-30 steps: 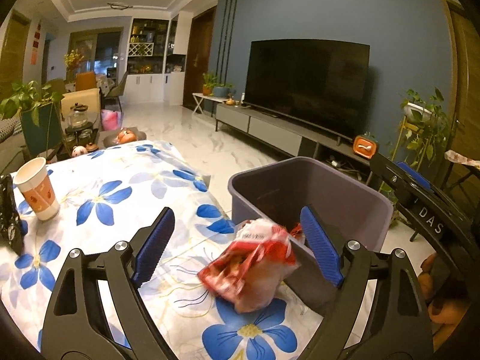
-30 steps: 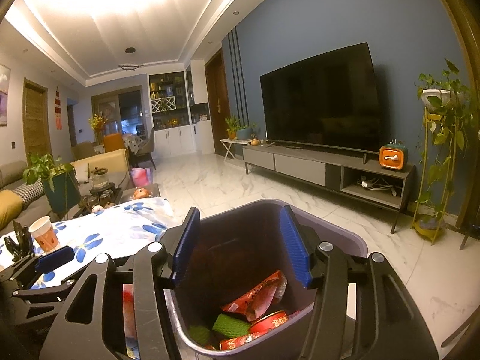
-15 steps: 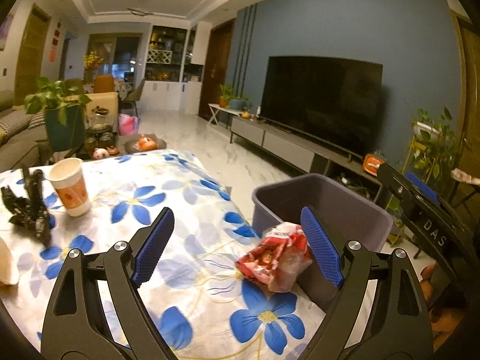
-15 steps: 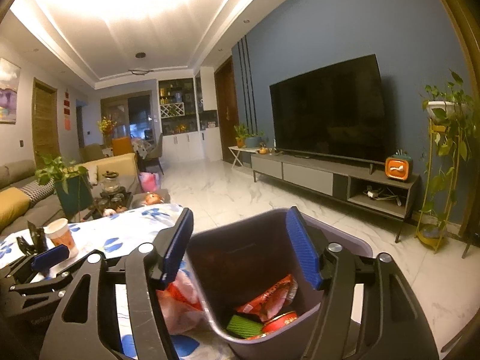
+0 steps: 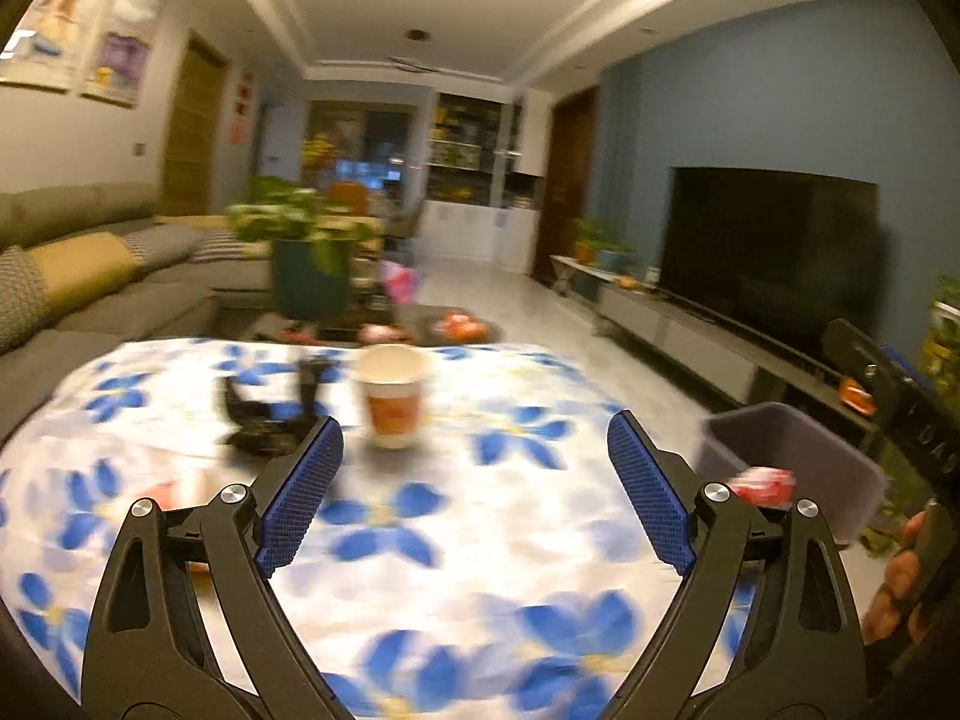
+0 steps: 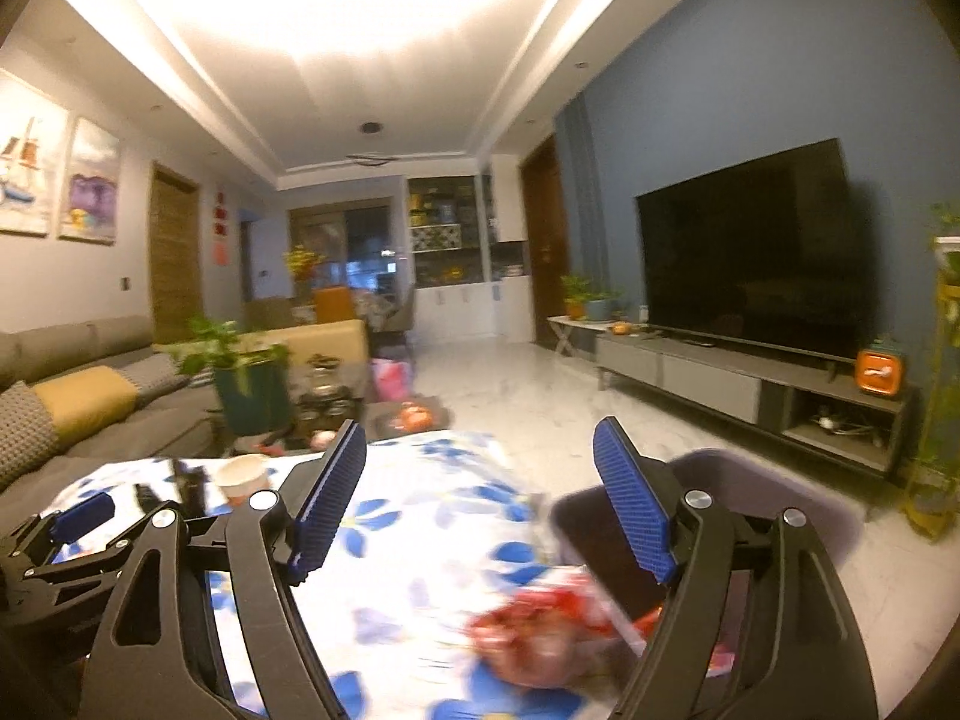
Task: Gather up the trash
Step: 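Move both tools back to the table toward the orange-printed paper cup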
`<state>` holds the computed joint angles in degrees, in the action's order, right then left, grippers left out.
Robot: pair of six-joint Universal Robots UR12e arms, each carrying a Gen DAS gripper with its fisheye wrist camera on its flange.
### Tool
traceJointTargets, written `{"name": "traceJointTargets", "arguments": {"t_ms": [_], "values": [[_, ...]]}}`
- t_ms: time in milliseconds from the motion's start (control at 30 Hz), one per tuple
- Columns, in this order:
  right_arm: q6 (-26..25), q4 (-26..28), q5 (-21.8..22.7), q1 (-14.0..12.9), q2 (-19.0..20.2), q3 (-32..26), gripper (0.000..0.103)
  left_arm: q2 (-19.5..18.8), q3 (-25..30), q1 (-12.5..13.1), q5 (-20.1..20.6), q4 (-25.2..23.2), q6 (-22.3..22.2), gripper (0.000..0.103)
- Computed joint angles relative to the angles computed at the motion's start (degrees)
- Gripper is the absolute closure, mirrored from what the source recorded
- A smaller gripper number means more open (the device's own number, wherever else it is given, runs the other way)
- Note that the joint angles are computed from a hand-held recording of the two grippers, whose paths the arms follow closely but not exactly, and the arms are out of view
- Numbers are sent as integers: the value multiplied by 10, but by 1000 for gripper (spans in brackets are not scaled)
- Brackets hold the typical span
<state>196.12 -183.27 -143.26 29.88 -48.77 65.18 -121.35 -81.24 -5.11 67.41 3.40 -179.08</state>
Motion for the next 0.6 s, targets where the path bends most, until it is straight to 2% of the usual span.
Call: {"name": "traceJointTargets", "arguments": {"t_ms": [200, 367, 600], "values": [[-12, 32, 61, 1, 35, -59, 26, -11, 7, 20, 81, -8, -20, 15], [-14, 59, 97, 4, 59, -102, 26, -17, 10, 35, 107, -30, -39, 15], [-7, 95, 128, 5, 82, -142, 26, -32, 24, 35, 126, -73, -22, 15]]}}
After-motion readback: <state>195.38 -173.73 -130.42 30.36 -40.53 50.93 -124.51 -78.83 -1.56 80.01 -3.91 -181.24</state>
